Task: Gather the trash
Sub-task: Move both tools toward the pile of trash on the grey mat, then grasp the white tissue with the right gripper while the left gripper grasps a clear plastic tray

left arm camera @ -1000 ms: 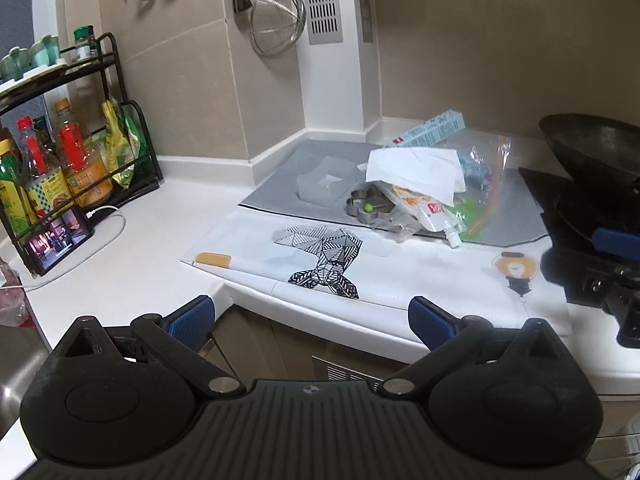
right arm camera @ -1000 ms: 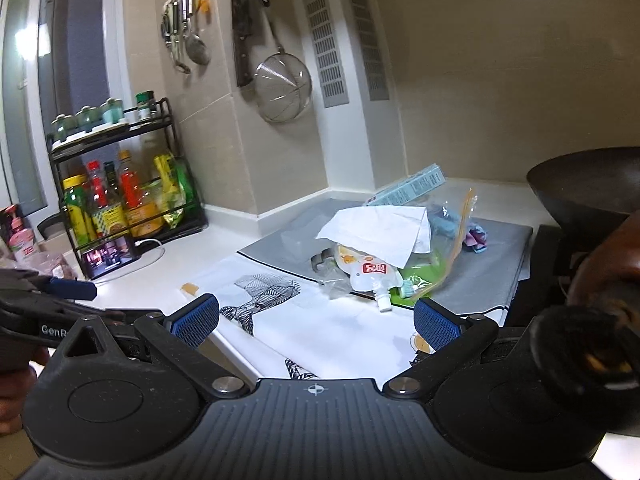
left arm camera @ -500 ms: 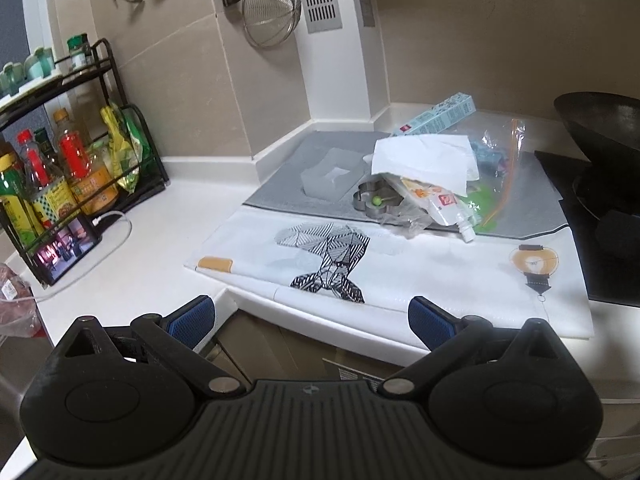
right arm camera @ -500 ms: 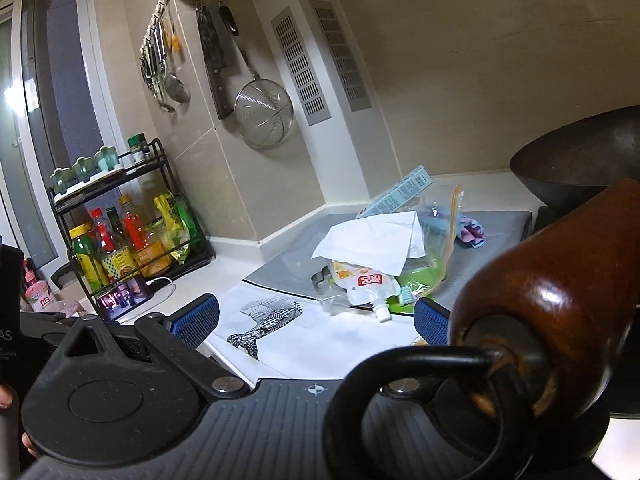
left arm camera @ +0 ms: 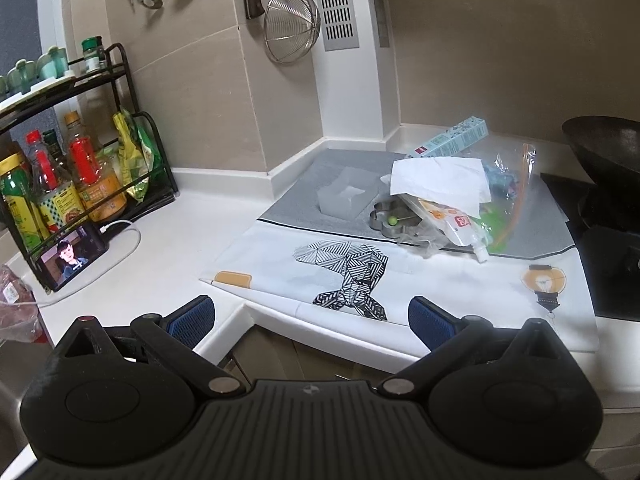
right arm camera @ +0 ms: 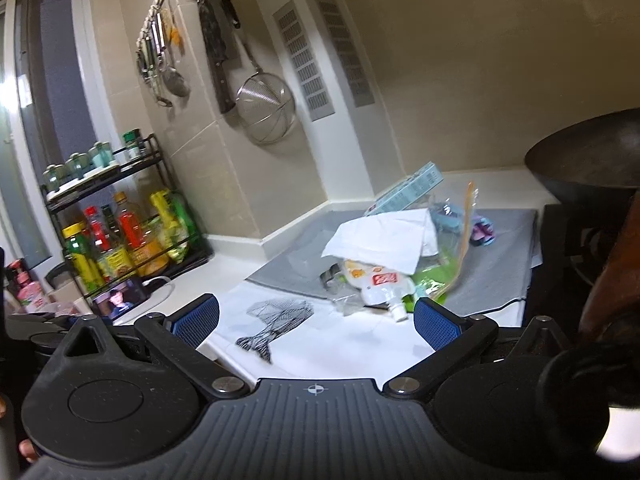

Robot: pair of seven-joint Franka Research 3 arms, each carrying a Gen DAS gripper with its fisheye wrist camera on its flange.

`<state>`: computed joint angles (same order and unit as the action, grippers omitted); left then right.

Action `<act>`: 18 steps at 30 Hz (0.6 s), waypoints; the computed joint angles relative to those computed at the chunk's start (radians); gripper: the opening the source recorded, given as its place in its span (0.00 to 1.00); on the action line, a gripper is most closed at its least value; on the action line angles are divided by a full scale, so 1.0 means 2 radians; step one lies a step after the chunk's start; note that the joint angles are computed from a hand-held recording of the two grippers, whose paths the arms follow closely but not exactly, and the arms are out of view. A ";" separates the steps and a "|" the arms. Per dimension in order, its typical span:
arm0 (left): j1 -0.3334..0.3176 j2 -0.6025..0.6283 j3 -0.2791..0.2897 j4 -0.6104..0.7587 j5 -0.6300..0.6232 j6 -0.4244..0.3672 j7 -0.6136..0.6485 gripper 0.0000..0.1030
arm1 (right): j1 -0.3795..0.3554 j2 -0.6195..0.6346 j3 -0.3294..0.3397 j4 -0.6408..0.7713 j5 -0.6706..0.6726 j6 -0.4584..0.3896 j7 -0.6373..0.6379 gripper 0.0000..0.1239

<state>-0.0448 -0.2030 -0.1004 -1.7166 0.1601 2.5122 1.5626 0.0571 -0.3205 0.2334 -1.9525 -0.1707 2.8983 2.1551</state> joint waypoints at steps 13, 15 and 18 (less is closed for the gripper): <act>0.017 0.113 0.000 0.128 -0.032 -0.035 0.049 1.00 | -0.036 0.104 0.059 0.131 -0.195 -0.130 0.144 0.83; 0.020 0.123 -0.001 0.139 -0.031 -0.037 0.048 1.00 | -0.023 0.120 0.050 0.150 -0.198 -0.146 0.138 0.83; 0.024 0.139 -0.002 0.158 -0.024 -0.043 0.042 1.00 | -0.005 0.141 0.034 0.172 -0.204 -0.159 0.137 0.83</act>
<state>0.0032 0.0757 -0.1046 -1.4006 0.1115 2.4255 1.6471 0.0463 -0.0386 0.3018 -1.6085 -0.5784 2.5808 2.4289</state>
